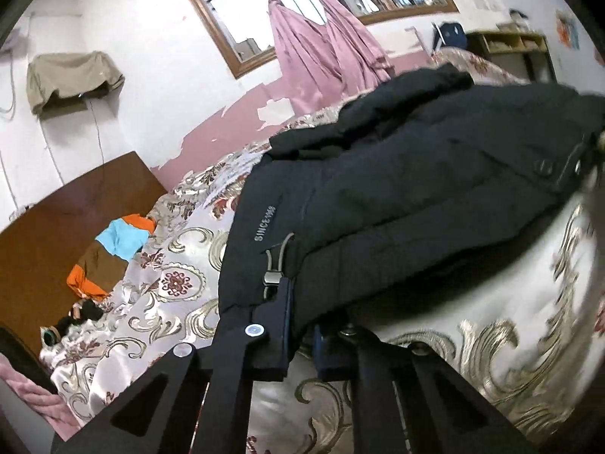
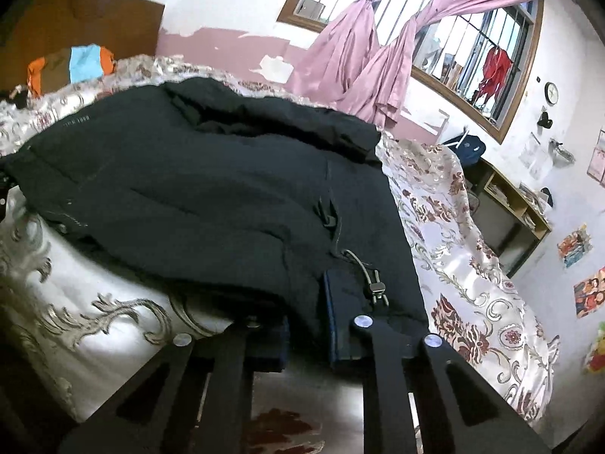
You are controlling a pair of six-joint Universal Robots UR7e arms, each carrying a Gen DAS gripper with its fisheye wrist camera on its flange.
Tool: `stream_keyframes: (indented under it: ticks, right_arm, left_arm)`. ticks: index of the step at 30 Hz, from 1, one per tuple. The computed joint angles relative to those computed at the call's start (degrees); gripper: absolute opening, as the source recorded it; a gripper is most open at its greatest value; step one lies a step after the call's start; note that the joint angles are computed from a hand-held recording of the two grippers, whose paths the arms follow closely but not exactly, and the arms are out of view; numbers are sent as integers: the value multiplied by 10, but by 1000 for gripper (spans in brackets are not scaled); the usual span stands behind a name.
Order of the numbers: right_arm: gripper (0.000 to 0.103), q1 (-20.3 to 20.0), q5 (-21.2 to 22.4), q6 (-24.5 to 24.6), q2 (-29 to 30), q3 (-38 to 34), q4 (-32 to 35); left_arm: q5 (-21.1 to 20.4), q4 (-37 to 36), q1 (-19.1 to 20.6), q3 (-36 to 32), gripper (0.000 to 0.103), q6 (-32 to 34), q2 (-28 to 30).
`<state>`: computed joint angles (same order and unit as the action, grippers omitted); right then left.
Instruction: Fold large clothes
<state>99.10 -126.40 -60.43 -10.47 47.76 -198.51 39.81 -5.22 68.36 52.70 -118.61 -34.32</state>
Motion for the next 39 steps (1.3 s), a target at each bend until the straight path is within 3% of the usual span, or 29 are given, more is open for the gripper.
stream_keyframes:
  ticks: [6, 14, 20, 28, 39]
  right_arm:
    - [10, 5, 28, 65, -45, 70, -28]
    - [8, 17, 80, 116, -127, 222, -134]
    - [6, 37, 112, 86, -180, 315, -211]
    - [6, 58, 147, 85, -220, 356, -254]
    - [6, 53, 142, 90, -208, 304, -215]
  left_arm:
    - [9, 76, -21, 2, 6, -131, -36]
    - [4, 77, -54, 87, 6, -194, -114]
    - [-9, 52, -86, 159, 5, -212, -181]
    - [-1, 61, -114, 166, 5, -203, -218]
    - [24, 130, -108, 48, 6, -193, -156]
